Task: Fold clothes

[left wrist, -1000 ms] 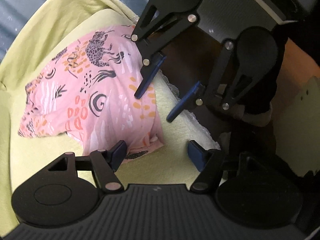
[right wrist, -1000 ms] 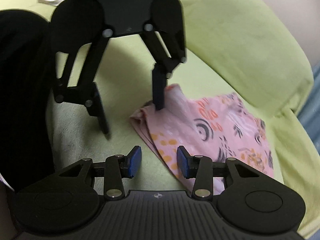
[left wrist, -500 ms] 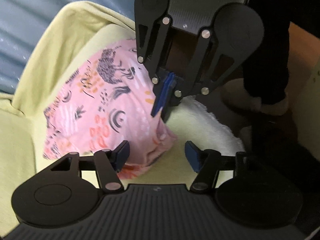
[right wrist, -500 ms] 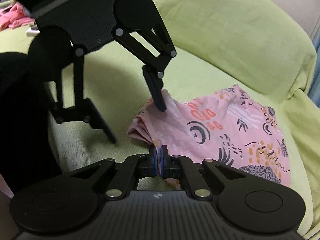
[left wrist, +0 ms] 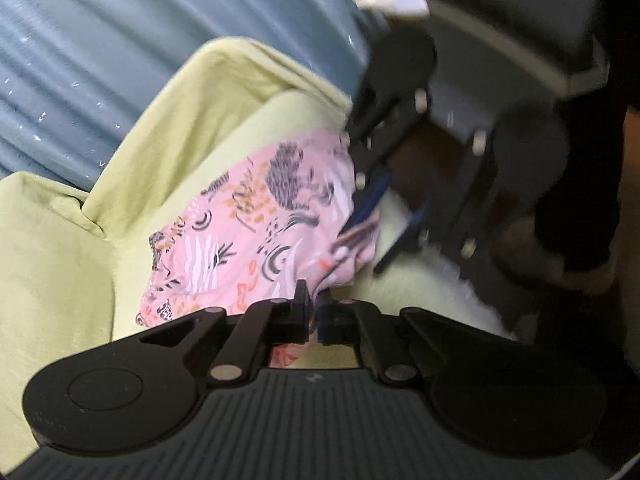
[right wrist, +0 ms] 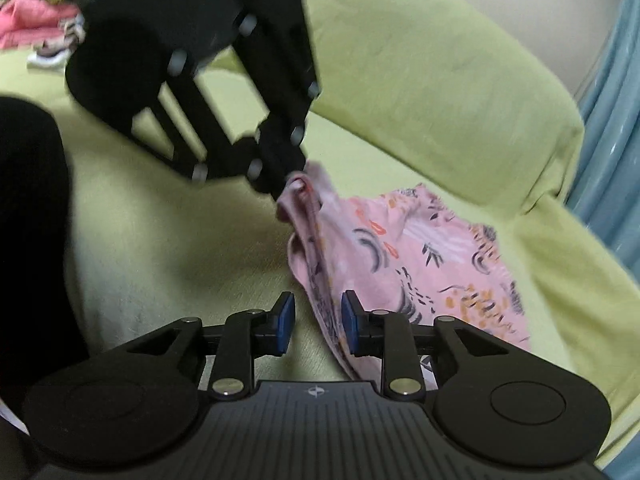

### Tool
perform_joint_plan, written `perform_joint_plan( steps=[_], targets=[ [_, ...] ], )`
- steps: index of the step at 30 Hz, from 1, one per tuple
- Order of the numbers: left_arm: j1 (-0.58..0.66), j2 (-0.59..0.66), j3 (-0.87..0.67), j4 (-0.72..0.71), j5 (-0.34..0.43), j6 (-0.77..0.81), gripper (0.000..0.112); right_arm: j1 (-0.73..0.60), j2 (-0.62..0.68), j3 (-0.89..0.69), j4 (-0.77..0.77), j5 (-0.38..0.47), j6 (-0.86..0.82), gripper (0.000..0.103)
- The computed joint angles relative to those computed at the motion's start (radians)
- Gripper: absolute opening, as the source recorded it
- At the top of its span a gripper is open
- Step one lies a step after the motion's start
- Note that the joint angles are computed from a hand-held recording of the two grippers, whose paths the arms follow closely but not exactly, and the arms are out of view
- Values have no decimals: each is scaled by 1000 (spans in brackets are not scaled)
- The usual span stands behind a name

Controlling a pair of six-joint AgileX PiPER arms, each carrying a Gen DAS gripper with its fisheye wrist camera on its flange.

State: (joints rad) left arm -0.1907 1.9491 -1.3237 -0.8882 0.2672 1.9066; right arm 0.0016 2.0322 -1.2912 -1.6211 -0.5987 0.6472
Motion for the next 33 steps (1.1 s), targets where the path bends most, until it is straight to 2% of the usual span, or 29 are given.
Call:
perform_joint_plan(
  steps=[2, 6, 9, 14, 16, 17, 18, 22, 25, 26, 27, 29, 33],
  targets=[
    [20, -28, 14, -59, 27, 37, 1, 9, -2, 19, 83, 31, -93, 27],
    [78, -65, 2, 7, 85, -108, 1, 14, 16, -8, 182, 112, -123, 30],
    [92, -68, -9, 55, 89, -184, 1, 17, 40, -41, 171, 105, -61, 35],
    [92, -68, -16, -6, 110, -168, 1, 59, 45, -22, 270, 122, -204, 37],
    [99, -68, -14, -36, 112, -149, 1, 76, 51, -10, 404, 165, -365, 35],
    [104, -72, -5, -53, 108, -134, 1, 83, 56, -6, 487, 192, -460, 30],
    [112, -82, 15, -76, 103, -113, 1, 87, 62, -7, 577, 228, -553, 20],
    [125, -74, 28, -103, 92, -94, 1, 68, 98, -30, 924, 319, -884, 19],
    [120, -59, 30, -109, 71, -89, 1, 43, 128, -70, 915, 345, -876, 18],
    [119, -56, 30, -103, 62, -98, 1, 41, 136, -84, 906, 353, -879, 15],
    [119, -53, 30, -94, 54, -109, 1, 43, 139, -92, 890, 361, -873, 0],
    [132, -62, 22, -53, 59, -166, 1, 48, 133, -102, 789, 389, -780, 1],
    [187, -161, 84, -24, 83, -190, 1, 32, 12, 27, 678, 321, -732, 0]
  ],
)
